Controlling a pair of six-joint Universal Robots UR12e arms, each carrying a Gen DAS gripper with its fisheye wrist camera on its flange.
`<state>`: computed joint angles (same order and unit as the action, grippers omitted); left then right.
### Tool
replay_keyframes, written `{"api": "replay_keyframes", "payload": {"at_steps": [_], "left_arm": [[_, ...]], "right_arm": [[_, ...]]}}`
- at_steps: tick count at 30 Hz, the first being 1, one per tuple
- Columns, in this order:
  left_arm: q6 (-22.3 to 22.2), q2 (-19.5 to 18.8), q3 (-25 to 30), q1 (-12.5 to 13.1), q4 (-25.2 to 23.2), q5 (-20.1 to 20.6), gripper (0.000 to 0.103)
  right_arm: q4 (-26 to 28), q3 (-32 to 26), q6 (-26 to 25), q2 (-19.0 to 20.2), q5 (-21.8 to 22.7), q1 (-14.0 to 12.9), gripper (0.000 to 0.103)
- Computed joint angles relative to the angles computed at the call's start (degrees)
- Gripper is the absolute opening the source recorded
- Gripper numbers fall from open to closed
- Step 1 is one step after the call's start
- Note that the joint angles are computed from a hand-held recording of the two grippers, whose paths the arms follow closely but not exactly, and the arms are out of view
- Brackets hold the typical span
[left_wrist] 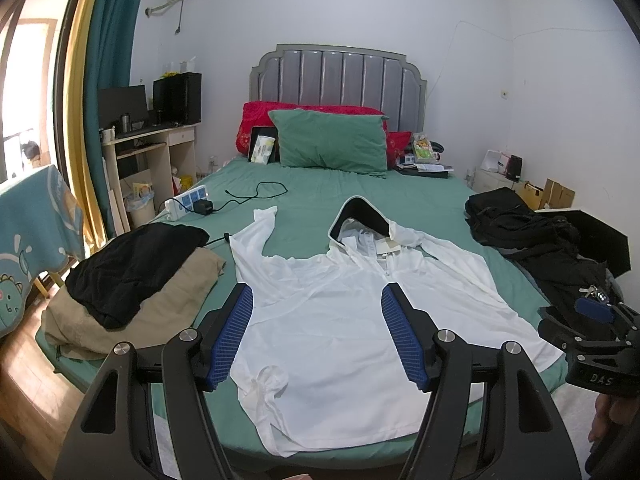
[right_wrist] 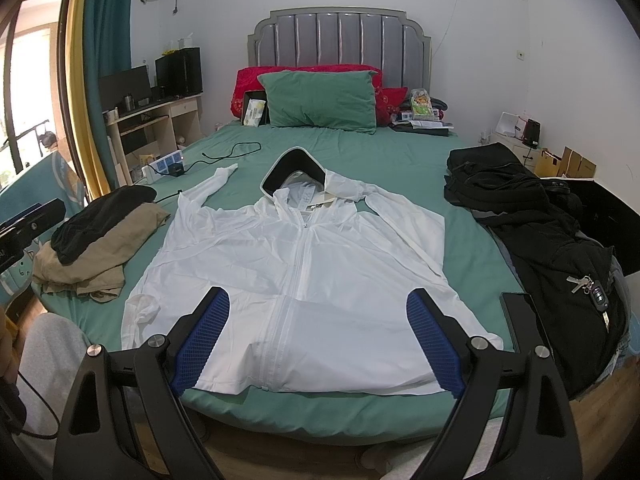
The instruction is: Fold large clothes
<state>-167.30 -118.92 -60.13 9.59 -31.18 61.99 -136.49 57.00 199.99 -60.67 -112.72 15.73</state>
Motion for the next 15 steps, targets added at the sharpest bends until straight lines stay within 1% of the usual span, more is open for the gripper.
{"api": "replay_keyframes", "payload": {"at_steps": [2,4,5,6,7,8,10,11,12,14,15], "left_arm": [[-0.04,-0.06,0.22,-0.02,-0.33,-0.29,0.070],[0.10,-0.59,1.39,-0.10,-2.28,-1.19,0.072],[0.37,-0.86,1.99,-0.15,-3.12,-1.35,0.075],[0.89,-1.37,2.92,-0.30,-4.34,-1.40,0.082],[1.60,-1.96,3.90,-0.53,-5.30,-0.96,0.085],[2.42,-2.58,4.95,-0.77,-6.41,-0.57,0.085],[3.54,-4.67,8.18,-1.07,-9.53,-1.39,0.085],[3.38,-5.34,9.15,-1.10,-10.28,-1.71,0.085],[3.10,-6.55,11.02,-1.15,-12.01,-2.34,0.085],[3.05,-9.25,15.17,-1.26,-16.22,-2.96,0.085],[4.43,-11.21,18.67,-1.70,-19.83,-1.55,0.085]], "right_arm": [[0.04,-0.10,0.03,0.07,-0.01,-0.02,0.090],[0.36,-0.22,-0.02,0.13,0.31,-0.14,0.090],[0.46,-0.34,-0.18,0.24,0.51,-0.25,0.090],[0.55,-0.44,-0.46,0.37,0.78,-0.42,0.090],[0.70,-0.68,-0.57,0.59,0.95,-0.57,0.090],[0.89,-0.89,-0.60,0.82,1.14,-0.87,0.090],[1.13,-1.51,-0.23,1.49,1.74,-1.55,0.090],[1.43,-1.90,-0.12,1.84,1.91,-1.91,0.090],[1.51,-2.28,-0.21,2.21,2.18,-2.33,0.090],[2.12,-3.23,-0.12,3.03,2.89,-3.22,0.090],[2.71,-3.88,0.07,3.53,3.00,-3.69,0.090]]}}
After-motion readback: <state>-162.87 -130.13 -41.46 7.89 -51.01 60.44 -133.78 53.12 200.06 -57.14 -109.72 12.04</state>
